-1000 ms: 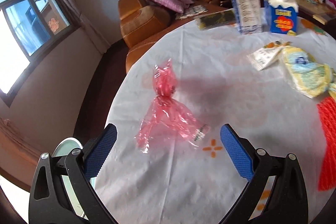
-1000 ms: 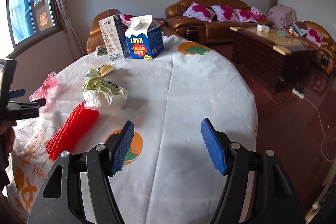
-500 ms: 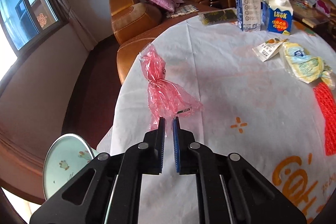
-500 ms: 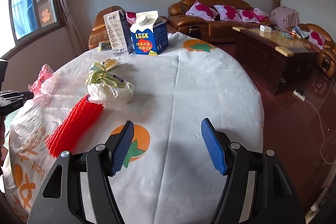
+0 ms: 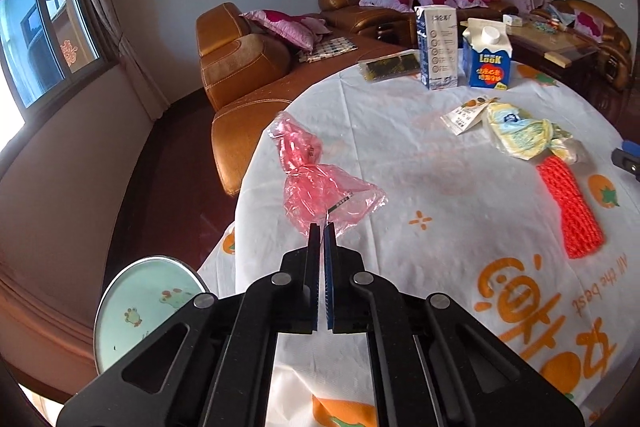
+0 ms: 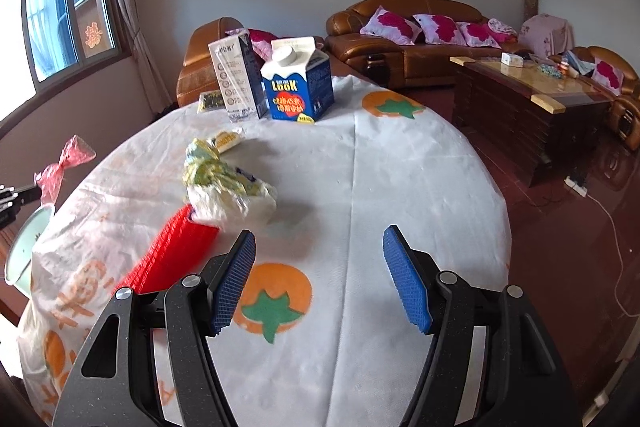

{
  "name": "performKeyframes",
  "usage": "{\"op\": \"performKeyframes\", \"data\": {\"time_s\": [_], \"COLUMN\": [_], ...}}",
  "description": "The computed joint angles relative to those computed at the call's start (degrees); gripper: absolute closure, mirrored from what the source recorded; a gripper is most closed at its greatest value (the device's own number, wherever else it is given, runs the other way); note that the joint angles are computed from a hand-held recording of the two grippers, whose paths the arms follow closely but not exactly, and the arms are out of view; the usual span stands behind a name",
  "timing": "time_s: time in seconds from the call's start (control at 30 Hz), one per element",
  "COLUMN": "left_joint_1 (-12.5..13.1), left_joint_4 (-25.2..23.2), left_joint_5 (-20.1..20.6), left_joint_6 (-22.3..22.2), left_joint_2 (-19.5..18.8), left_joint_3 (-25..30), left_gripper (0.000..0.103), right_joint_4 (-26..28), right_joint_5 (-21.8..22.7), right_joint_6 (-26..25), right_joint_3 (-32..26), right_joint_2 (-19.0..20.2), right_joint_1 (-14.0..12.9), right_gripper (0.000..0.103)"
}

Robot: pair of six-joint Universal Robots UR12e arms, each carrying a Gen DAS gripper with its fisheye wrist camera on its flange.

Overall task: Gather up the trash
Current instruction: 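Close the left gripper on the pink bag while the right gripper grasps the yellow-green bag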

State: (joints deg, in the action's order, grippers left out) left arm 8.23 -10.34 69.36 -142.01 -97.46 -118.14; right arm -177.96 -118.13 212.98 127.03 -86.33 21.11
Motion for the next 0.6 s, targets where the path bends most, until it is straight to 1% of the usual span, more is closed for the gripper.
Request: {"op": "performKeyframes", "data": {"time_s": [0.1, 0.2, 0.27, 0.4, 0.47, 0.5, 0.57, 0.6], "left_joint_1": [0.11, 0.03, 0.01, 0.11, 0.12, 0.17, 0.29, 0.32], "left_joint_4": [0.28, 1.94, 1.58, 0.87, 0.36, 0.17, 0.03, 0.02], "left_joint_5": [-1.11, -0.98, -1.15, -1.35, -1.36, -1.42, -1.68, -1.71], "left_joint_6": [-0.56, -1.37, -1.76, -1.38, -0.81, -0.66, -0.59, -0.62], "left_joint_2": [0.37, 0.21, 0.08, 0.1, 0.12, 0.17, 0.19, 0.18], "left_joint_3": [-0.34, -0.59, -0.51, -0.83, -0.92, -0.97, -0.99, -0.97], "left_gripper": [0.101, 0.101, 0.102, 0.102, 0.102, 0.101, 0.101, 0.101], "right_joint_4": [-0.19, -0.46, 0.16, 7.0, 9.25, 11.06, 11.76, 11.4], "right_joint_5": [0.33, 2.13, 2.83, 6.57, 8.46, 10.27, 13.86, 15.72], "right_joint_6": [-0.79, -1.18, -1.87, -1.59, -0.82, -0.39, 0.57, 1.05], "right_joint_3": [-0.96, -2.18, -3.36, -5.94, -6.45, -6.76, -6.61, -6.36], "right_joint_2": [0.49, 1.22, 1.87, 2.36, 2.44, 2.43, 2.36, 2.34], "right_joint_1": [-0.37, -1.11, -1.4, -2.43, -3.08, -3.69, -4.84, -5.45], "right_gripper": [0.037, 0.037, 0.037, 0.039, 0.04, 0.042, 0.046, 0.05]}}
